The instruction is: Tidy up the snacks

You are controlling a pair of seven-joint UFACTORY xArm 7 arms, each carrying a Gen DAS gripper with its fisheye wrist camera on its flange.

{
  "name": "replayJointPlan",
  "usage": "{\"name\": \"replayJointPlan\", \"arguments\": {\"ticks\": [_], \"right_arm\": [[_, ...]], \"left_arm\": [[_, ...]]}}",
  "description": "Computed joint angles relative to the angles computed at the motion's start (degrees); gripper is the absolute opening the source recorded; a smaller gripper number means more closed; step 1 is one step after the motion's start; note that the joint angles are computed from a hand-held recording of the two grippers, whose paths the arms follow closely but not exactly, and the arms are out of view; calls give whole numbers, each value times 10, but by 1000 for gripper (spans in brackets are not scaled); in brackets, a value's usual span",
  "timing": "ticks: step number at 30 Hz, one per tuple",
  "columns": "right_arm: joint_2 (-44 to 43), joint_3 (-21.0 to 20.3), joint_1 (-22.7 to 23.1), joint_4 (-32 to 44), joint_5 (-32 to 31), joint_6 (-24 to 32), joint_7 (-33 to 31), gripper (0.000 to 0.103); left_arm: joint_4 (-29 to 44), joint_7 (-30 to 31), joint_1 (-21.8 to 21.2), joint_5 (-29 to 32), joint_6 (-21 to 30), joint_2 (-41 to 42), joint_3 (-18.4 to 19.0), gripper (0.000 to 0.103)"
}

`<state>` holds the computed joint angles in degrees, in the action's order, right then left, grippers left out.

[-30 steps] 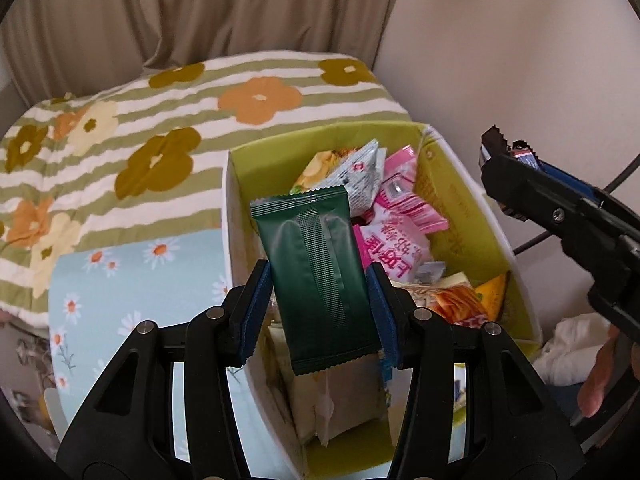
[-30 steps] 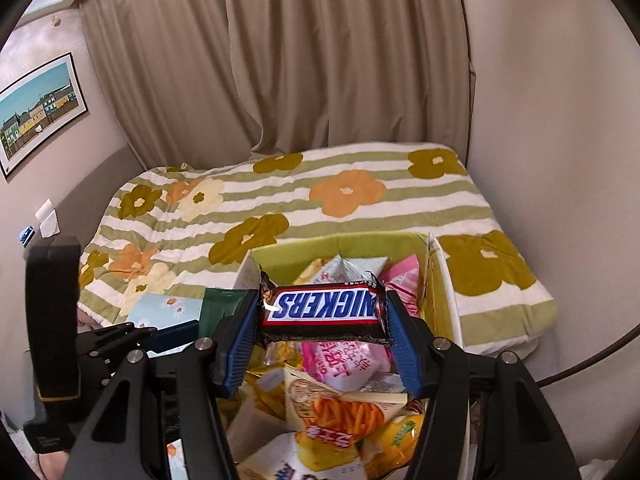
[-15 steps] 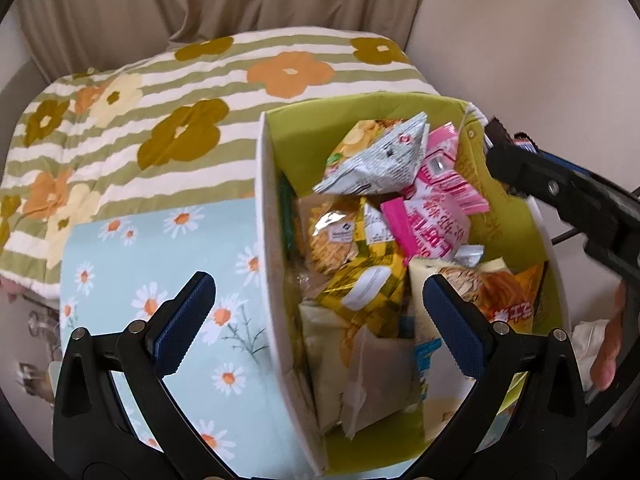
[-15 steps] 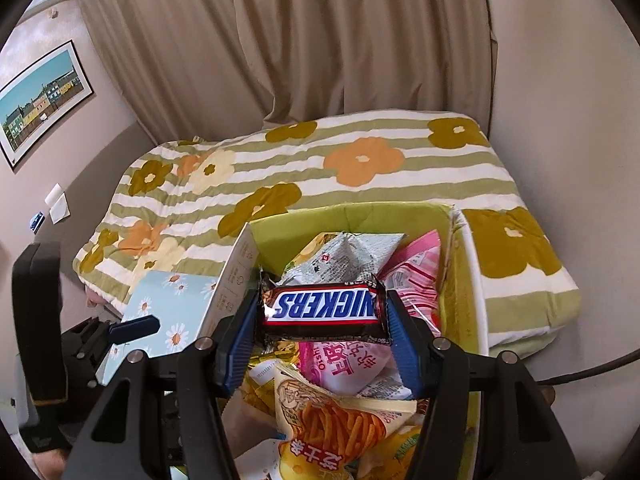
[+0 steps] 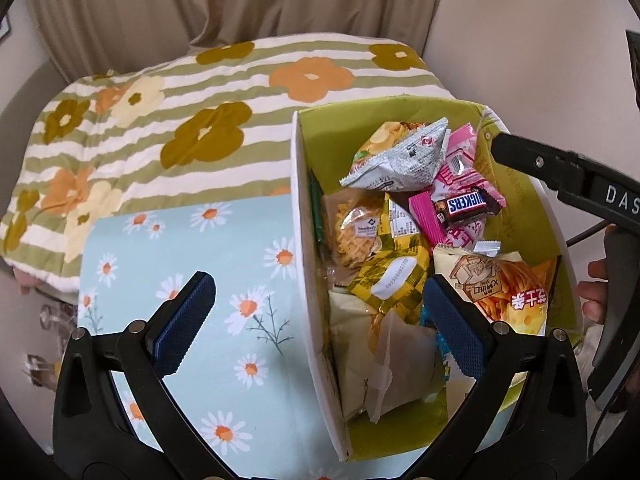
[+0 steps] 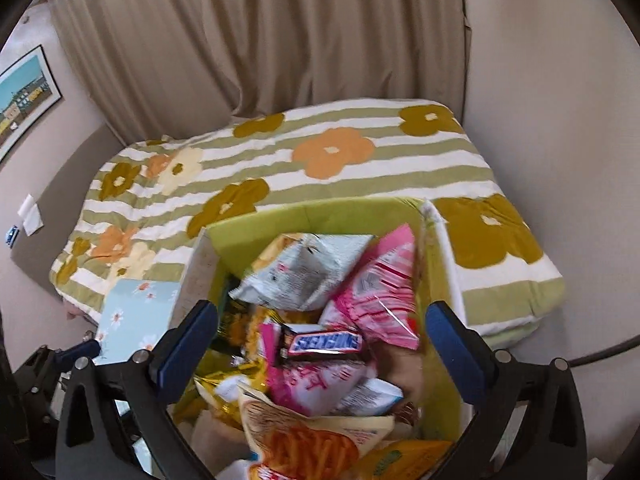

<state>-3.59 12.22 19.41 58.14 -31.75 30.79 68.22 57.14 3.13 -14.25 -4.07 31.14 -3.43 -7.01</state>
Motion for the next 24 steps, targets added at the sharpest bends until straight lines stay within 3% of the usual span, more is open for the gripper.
{"name": "replayJointPlan", "arguments": {"ticks": [7, 12, 19, 24], "right_arm": [[-19, 16, 10, 6, 0, 41, 19, 103], [-44, 52, 27, 27, -48, 96, 89, 103], [-59, 119, 74, 92, -116, 223, 166, 103], [-40, 163, 132, 149, -168, 332, 215, 103]], "left_arm": [[-29, 52, -1, -40, -10, -41, 11, 103], [-64, 117, 1, -76, -9, -112, 35, 103], [-131, 191, 10, -108, 6, -261, 89, 103], [-180, 219, 34, -105, 32, -381, 127, 103]]}}
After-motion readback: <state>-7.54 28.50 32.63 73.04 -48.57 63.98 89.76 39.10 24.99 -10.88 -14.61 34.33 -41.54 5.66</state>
